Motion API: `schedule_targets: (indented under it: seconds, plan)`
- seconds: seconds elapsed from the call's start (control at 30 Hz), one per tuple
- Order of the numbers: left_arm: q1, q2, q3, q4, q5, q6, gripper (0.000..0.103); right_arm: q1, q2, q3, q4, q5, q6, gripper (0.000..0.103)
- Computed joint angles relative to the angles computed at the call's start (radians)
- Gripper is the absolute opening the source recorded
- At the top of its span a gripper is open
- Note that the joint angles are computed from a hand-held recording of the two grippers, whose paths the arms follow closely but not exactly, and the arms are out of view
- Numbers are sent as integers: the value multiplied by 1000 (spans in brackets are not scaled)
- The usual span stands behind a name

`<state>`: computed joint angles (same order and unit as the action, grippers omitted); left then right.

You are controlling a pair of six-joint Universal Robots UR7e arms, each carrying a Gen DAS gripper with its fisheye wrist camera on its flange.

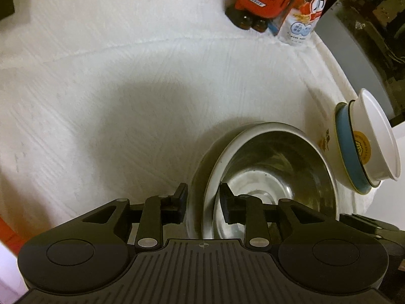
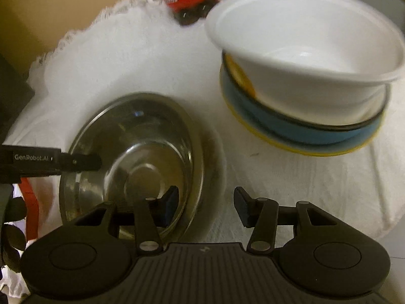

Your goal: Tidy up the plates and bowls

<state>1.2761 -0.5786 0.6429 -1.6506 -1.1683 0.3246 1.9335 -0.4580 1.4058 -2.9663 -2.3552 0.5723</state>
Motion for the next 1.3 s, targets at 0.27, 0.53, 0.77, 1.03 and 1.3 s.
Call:
schedule_targets:
  seconds: [0.27,0.53,0.77,1.03,1.3]
  plan:
    - [-3,17,-30,39,18,-4,31,-1,31,-59,53,23,-1,49]
    - [0,93,-176,57,71,24,35,1,76,-139,110,124,-16,49]
    - [9,80,-186,56,42,-9,33,8,71,-119,71,110,-54,49]
    - [-4,-84,57,-181,-71,39,34,68,25,-21,-94,12,-161,49]
    - [-53,-216,352,-492,-169,-44,27,64,-51,1,-263,77,-533,49]
